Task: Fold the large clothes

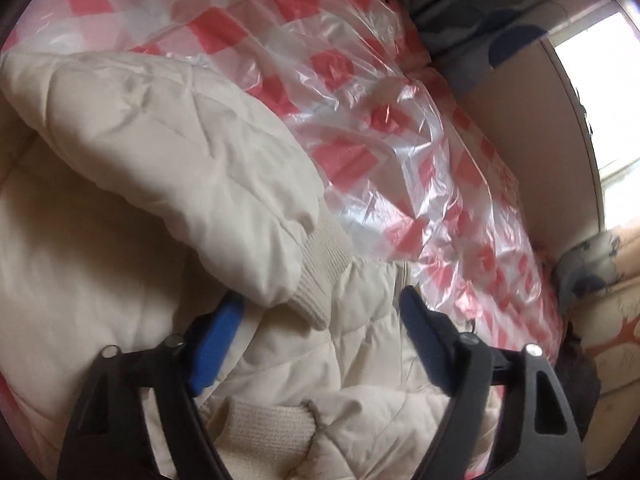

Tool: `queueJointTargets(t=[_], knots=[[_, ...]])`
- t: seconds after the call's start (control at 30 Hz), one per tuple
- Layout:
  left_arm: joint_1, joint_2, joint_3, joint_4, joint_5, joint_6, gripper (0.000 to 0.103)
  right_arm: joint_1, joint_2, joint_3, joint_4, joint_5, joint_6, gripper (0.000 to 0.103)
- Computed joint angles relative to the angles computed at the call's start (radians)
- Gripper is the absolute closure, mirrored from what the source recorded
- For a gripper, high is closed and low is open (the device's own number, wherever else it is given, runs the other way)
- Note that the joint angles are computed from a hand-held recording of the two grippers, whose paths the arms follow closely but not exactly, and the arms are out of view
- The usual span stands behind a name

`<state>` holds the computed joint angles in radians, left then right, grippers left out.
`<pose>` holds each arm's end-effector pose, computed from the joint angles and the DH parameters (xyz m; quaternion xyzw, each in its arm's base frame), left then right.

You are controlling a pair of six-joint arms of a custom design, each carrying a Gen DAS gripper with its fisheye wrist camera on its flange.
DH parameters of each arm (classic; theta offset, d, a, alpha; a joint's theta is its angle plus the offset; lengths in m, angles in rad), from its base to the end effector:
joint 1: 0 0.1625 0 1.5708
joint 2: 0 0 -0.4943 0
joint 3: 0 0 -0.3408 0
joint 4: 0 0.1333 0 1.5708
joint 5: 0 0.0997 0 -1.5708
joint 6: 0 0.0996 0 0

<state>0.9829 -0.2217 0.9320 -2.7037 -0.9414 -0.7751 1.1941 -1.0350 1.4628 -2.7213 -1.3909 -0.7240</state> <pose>-0.3198 -0.8258 0.0164 -0.1515 0.9196 -0.3455 0.1094 -0.1177 -0.7084 0.4386 0.1922 -0.9121 0.3441 0.1125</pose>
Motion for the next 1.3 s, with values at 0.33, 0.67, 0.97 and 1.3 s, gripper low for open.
queueJointTargets(t=[0.33,0.67,0.97,1.3], knots=[[-0.014,-0.019,0.053,-0.166,0.024,0.112,0.099,-0.006,-0.002,0.001,0.004,0.018,0.002,0.010],[-0.115,-0.068,0.187,-0.361,-0.134,0.259,0.101,-0.059,-0.007,-0.115,0.270,0.275,0.176,0.007],[-0.180,-0.011,0.360,-0.513,-0.291,0.254,0.101,-0.065,0.057,-0.283,0.813,0.549,0.397,0.007],[-0.204,-0.053,0.531,-0.568,-0.248,0.265,0.101,0.020,0.165,-0.337,0.724,0.430,0.551,0.035]])
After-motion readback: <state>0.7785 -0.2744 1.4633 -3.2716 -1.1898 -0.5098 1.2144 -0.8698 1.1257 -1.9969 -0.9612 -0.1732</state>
